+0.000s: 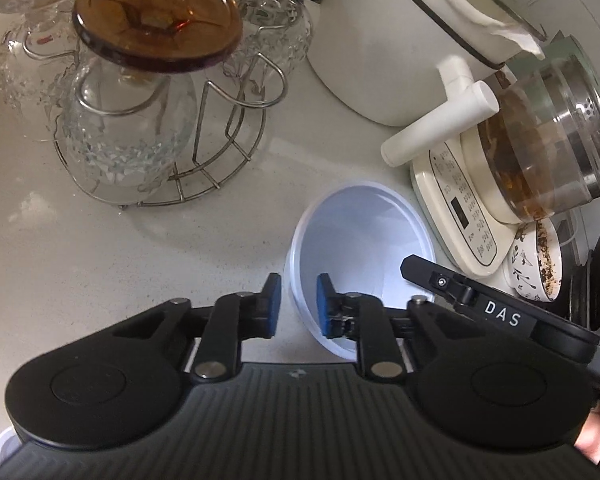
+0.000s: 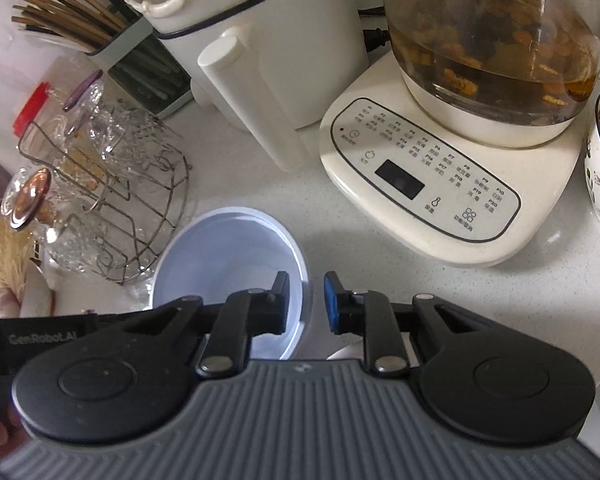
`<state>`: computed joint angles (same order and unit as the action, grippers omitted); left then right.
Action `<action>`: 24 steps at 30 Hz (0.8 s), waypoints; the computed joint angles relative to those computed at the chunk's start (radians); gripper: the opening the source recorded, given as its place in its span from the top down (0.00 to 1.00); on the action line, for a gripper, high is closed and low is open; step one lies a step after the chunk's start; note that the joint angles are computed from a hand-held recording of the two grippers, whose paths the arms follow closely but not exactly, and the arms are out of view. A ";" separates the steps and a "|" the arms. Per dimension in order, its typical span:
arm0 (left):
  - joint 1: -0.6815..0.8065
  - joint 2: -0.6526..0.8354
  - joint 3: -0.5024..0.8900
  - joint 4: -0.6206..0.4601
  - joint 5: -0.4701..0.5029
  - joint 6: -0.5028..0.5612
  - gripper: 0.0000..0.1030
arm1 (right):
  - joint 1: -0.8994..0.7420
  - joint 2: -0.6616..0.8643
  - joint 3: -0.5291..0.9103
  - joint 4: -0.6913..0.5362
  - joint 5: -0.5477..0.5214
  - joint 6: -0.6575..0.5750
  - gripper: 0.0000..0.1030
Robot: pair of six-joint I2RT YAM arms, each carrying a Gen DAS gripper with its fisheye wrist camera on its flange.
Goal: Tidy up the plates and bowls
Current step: 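Close both grippers on the rim of the second plastic bowl, then lift the second plastic bowl and carry it over the first bowl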
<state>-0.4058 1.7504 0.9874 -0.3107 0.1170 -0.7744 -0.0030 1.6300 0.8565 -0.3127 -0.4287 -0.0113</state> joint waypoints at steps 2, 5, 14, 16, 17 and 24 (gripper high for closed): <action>-0.001 0.001 -0.002 0.010 -0.003 -0.005 0.87 | -0.001 0.005 0.007 -0.013 -0.004 0.005 0.84; -0.001 0.001 -0.002 0.013 -0.005 0.001 0.90 | 0.002 0.003 0.008 -0.014 -0.003 0.004 0.88; 0.002 -0.035 0.001 -0.011 -0.004 0.026 0.91 | -0.005 -0.021 -0.011 -0.009 -0.005 0.013 0.91; -0.002 -0.051 -0.002 -0.014 -0.010 0.022 0.91 | -0.013 -0.034 -0.017 -0.011 -0.015 0.008 0.91; -0.005 -0.059 -0.004 -0.017 -0.013 0.020 0.91 | -0.016 -0.041 -0.020 -0.011 -0.021 0.006 0.91; -0.033 -0.138 -0.030 -0.039 -0.049 -0.006 0.91 | -0.057 -0.125 -0.054 -0.041 -0.076 -0.016 0.91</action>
<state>-0.4392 1.6120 0.9572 -0.3496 0.0682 -0.7807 -0.0596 1.5052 0.8027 -0.3533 -0.5050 -0.0273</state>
